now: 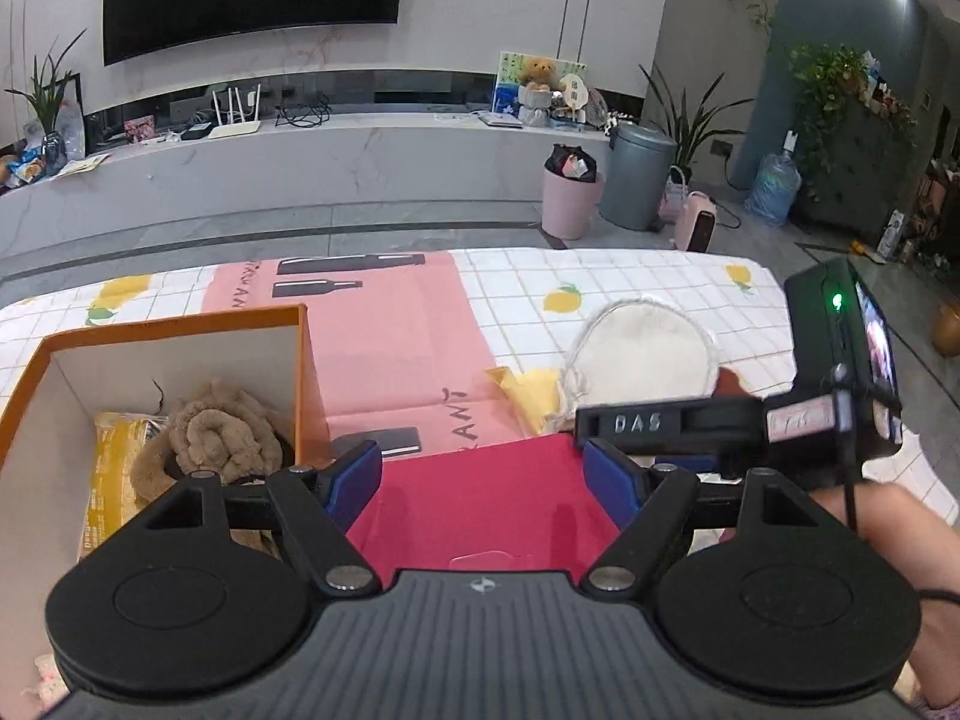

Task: Organize soft objects
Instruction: 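Move both tools back toward the white mitt and orange crocheted fruit, then grasp the orange crocheted fruit with the right tool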

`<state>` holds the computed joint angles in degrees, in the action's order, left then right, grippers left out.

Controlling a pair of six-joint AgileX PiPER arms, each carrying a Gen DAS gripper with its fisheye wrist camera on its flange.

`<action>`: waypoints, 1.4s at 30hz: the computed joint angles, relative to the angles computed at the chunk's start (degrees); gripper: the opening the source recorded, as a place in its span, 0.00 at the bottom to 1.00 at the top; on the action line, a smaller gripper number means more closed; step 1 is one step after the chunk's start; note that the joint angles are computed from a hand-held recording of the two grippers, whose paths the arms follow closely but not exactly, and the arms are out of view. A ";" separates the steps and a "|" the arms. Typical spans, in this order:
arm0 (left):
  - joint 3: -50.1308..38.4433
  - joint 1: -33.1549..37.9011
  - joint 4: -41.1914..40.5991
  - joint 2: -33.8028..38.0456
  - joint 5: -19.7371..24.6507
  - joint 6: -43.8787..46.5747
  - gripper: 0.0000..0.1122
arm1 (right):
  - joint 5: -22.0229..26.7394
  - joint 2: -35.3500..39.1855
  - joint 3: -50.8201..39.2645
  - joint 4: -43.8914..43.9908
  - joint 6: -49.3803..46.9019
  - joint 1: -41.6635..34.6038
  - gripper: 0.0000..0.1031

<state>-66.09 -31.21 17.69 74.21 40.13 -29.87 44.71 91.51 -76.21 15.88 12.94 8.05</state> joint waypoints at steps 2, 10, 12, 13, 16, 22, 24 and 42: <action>-0.13 -0.52 2.17 0.63 0.70 -2.12 0.80 | -1.02 0.46 0.45 2.60 -1.35 -0.61 0.85; -0.21 0.37 2.07 0.75 2.15 -2.99 0.80 | -1.97 0.94 2.50 8.38 -0.56 -3.99 0.68; -0.09 0.76 0.80 0.65 1.72 -1.86 0.80 | -2.34 1.31 2.74 9.44 -0.13 -4.05 0.67; 0.05 0.66 0.86 0.52 1.68 -1.81 0.80 | -2.68 1.49 2.52 7.89 1.60 -3.35 0.66; 0.37 -0.73 3.93 0.64 2.18 -3.64 0.80 | -4.47 1.54 2.38 2.20 5.45 -0.65 0.62; 0.38 -3.19 8.80 1.25 3.24 -6.37 0.80 | -5.62 1.72 3.13 0.15 4.82 1.94 0.45; 1.00 -3.75 10.48 1.07 2.88 -7.34 0.81 | -3.96 1.48 2.47 -0.49 5.76 1.76 0.45; 1.49 -3.93 9.52 0.04 3.41 -5.98 0.81 | 18.53 -2.46 -0.97 -24.58 2.94 7.10 0.46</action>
<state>-64.60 -35.15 27.21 74.25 43.53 -35.84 63.24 89.05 -77.18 -8.70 15.88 15.15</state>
